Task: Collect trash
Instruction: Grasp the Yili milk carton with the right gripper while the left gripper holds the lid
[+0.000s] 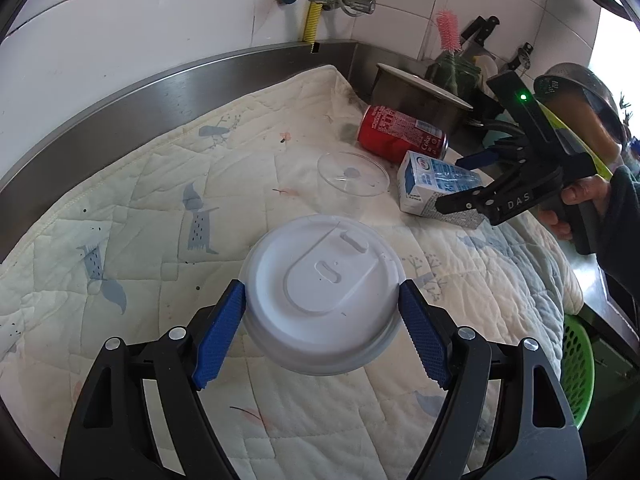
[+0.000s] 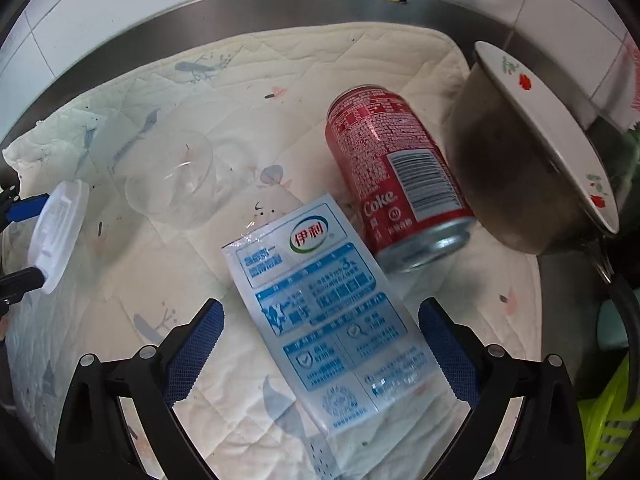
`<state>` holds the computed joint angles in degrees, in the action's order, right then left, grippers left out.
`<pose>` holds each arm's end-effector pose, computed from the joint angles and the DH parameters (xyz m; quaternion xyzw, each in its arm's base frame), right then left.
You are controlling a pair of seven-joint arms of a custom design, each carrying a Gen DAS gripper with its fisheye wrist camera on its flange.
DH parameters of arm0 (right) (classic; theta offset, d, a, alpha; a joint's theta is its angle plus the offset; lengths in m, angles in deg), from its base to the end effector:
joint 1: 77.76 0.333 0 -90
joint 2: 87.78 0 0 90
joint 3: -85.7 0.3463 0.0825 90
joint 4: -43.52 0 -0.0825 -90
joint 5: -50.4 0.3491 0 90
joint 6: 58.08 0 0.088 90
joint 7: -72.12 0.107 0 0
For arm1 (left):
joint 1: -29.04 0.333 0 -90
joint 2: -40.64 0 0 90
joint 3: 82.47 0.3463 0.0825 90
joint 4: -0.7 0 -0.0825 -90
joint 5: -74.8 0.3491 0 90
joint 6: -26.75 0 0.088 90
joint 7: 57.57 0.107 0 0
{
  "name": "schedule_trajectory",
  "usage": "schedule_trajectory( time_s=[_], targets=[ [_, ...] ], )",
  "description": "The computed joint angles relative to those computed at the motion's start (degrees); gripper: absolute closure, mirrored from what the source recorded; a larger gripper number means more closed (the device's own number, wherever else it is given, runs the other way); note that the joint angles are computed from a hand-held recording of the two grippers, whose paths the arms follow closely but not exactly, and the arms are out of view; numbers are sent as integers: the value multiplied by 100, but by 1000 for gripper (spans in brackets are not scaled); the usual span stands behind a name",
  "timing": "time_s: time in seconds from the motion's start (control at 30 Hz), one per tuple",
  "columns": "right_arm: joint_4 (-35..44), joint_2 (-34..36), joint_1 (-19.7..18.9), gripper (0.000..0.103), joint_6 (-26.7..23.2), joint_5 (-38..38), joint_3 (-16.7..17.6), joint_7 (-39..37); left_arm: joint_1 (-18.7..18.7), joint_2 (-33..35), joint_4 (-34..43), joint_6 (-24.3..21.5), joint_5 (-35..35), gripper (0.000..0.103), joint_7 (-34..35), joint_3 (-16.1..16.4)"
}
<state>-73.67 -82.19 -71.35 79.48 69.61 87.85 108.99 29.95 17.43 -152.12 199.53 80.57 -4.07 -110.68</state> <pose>0.5600 0.0861 0.4693 -0.9215 0.3437 -0.0669 0.1682 0.3507 -0.2063 0.4849 -0.6698 0.6501 -0.3041 0.1905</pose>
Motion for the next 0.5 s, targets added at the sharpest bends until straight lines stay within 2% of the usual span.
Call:
schedule_trajectory(
  time_s=[0.13, 0.2, 0.23, 0.3, 0.37, 0.5],
  targets=[
    [-113, -91, 43, 12, -47, -195, 1, 46, 14, -23, -1, -35, 17, 26, -22, -11],
    [-38, -95, 56, 33, -363, -264, -19, 177, 16, -43, -4, -45, 17, 26, -40, -6],
    [0, -111, 42, 36, -593, -227, -30, 164, 13, -53, -5, -46, 13, 26, -50, -4],
    [-75, -202, 58, 36, -744, -203, -29, 72, 17, -79, -3, -67, 17, 26, -69, -14],
    [-191, -261, 111, 27, -631, -201, -29, 175, 1, -109, -10, -84, 12, 26, -82, -16],
    [-347, -225, 208, 23, -231, 143, -9, 627, -95, -153, -37, -114, -21, 26, -47, 46]
  ],
)
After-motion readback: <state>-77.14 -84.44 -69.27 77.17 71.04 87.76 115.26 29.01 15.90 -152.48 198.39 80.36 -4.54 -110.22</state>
